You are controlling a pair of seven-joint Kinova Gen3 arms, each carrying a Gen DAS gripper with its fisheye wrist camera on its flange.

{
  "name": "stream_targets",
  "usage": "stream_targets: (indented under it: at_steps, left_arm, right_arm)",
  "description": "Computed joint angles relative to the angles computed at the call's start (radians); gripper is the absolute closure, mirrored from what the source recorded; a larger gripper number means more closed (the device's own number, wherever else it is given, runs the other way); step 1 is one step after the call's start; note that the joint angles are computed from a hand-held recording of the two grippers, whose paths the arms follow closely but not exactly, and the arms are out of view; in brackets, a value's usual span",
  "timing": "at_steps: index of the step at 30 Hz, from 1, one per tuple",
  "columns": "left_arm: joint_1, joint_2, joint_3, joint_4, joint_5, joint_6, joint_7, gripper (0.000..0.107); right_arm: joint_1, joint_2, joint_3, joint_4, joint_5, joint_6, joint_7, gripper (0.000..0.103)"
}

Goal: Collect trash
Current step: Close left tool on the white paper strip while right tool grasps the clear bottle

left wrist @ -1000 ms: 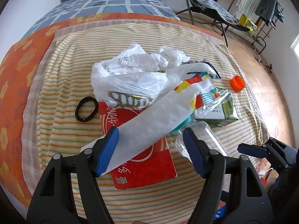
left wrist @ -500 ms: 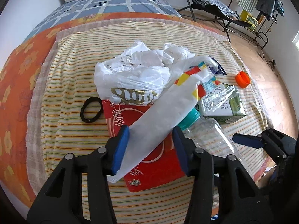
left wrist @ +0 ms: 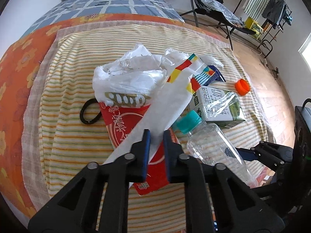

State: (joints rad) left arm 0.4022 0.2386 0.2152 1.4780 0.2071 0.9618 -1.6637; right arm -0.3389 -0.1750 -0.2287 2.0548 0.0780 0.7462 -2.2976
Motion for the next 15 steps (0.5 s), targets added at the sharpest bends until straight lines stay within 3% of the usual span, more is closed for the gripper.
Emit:
stream_targets:
  at_steps: [10,12,13,14,15]
  left_arm:
    - [0.004,-0.027,0.014,0.025,-0.026,0.01,-0.016,0.101]
    - [0.051,-0.016,-0.01,0.008,-0.082,0.018,0.04,0.079]
    - [0.05,-0.014,-0.004,0.007,-0.089,0.014,0.05,0.055]
    - [0.051,-0.015,0.0,0.012,-0.091,-0.006,0.055,0.045]
    - [0.064,-0.015,-0.004,0.013,-0.109,-0.02,0.069,0.045]
  right_arm:
    - [0.01,-0.047,-0.031,0.009,0.017,0.009,-0.041,0.048]
    - [0.007,-0.049,-0.031,0.01,0.01,0.008,-0.045,0.048]
    - [0.006,-0.05,-0.032,0.009,0.01,0.008,-0.047,0.048]
    - [0.006,-0.051,-0.032,0.008,0.01,0.01,-0.048,0.048]
    - [0.006,-0.055,-0.035,0.008,0.012,0.012,-0.051,0.048]
